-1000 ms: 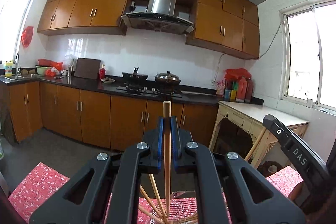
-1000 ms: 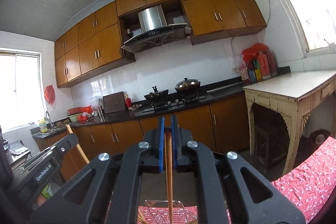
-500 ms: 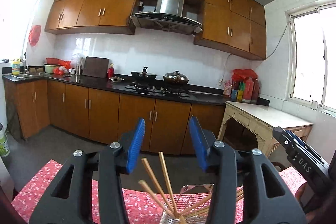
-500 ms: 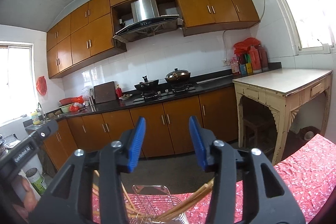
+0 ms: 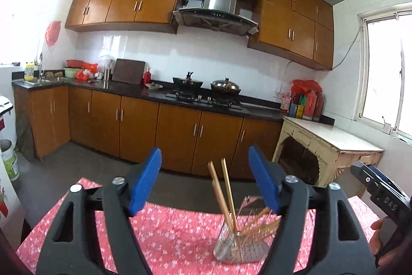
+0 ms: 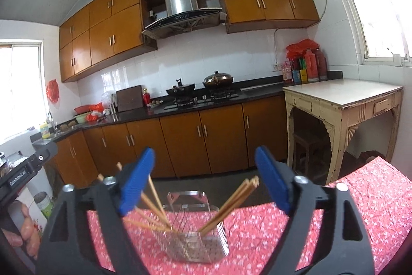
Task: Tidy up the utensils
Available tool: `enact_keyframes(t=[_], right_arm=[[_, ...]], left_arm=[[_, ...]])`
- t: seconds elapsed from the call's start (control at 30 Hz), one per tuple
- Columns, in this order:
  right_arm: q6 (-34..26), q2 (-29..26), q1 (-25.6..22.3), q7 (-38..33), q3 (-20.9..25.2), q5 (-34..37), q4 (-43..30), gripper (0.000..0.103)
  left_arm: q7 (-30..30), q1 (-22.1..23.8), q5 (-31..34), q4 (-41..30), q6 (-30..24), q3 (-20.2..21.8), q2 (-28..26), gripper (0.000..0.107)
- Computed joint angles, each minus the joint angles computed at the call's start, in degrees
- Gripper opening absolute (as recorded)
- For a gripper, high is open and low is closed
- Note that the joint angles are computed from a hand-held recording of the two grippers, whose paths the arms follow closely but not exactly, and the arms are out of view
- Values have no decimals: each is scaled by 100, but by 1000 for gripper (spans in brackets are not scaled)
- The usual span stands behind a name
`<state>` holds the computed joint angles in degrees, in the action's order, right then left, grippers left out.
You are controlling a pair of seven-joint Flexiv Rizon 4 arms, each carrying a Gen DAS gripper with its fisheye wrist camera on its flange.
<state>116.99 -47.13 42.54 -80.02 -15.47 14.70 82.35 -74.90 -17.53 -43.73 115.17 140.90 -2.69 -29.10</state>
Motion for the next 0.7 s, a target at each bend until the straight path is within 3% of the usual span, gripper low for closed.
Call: enact_keyframes(t=[0.07, 0.13, 0.23, 0.37, 0.6, 0.7], right_arm=[[179, 83, 102, -76, -6, 125, 261, 98], [343, 135, 280, -227, -114, 392, 467, 99], [494, 182, 687, -671, -410, 913, 778, 99], [464, 184, 1178, -1269, -794, 1534, 1047, 99], [572, 250, 1245, -1606, -471, 2006, 1543, 99], [659, 194, 1400, -1747, -530, 2234, 1671, 99]], left_arm=[[-113, 21, 100, 185, 26, -9, 36, 84], [-135, -18, 139, 332, 130, 12, 40, 94], [-198, -52, 248, 590, 284, 14, 69, 101], [-269, -141, 282, 909, 448, -9, 83, 101], [-59, -492, -318, 1427, 807, -81, 3, 101], [-102, -607, -456, 1644, 883, -126, 31, 101]])
